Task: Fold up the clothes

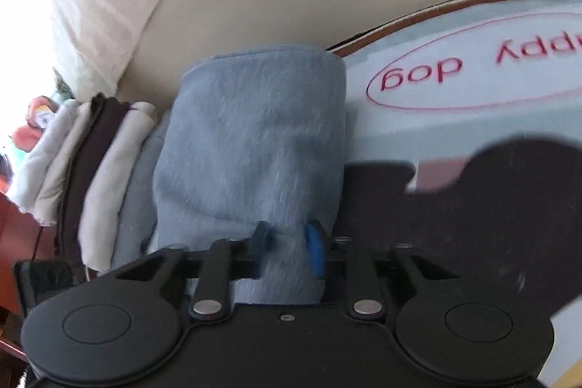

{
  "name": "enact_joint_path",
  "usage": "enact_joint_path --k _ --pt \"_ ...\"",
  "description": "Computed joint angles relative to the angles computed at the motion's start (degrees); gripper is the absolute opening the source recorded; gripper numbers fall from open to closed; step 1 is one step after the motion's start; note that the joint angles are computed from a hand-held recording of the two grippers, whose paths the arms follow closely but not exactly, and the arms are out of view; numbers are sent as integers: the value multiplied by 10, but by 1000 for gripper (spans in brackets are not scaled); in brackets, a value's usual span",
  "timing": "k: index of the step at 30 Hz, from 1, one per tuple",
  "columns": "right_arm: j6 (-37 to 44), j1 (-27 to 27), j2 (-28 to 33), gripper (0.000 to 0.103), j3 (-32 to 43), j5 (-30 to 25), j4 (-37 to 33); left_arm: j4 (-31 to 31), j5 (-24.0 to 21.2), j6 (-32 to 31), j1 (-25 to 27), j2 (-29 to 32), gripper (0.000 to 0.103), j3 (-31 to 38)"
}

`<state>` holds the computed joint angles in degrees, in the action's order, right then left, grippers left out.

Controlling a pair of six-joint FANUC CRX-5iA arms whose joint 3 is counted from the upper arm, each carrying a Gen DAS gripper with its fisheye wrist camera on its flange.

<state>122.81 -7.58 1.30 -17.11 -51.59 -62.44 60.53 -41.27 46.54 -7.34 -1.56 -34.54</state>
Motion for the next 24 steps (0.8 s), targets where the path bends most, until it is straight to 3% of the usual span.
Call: enact_joint_path --k 4,6,14,17,21,23,24 --pt "-39 63 -38 23 -21 15 86 11 -13 28 6 9 4 3" --pt "-45 60 -37 15 -22 -18 91 14 -16 31 7 12 4 5" --pt "-15 20 -36 10 -34 -183 61 -13 -22 40 8 16 3 22" --pt "-29 22 -67 10 -53 -164 60 -49 -1 -10 -6 -4 4 28" --pt "-66 50 -119 13 -79 -98 95 -102 12 -62 -37 -20 16 66" --pt "-61 66 -146 14 -93 -72 117 -140 -1 -67 -56 1 25 124" --pt "-56 66 -146 14 -94 -69 117 -173 -5 -67 -68 20 35 164"
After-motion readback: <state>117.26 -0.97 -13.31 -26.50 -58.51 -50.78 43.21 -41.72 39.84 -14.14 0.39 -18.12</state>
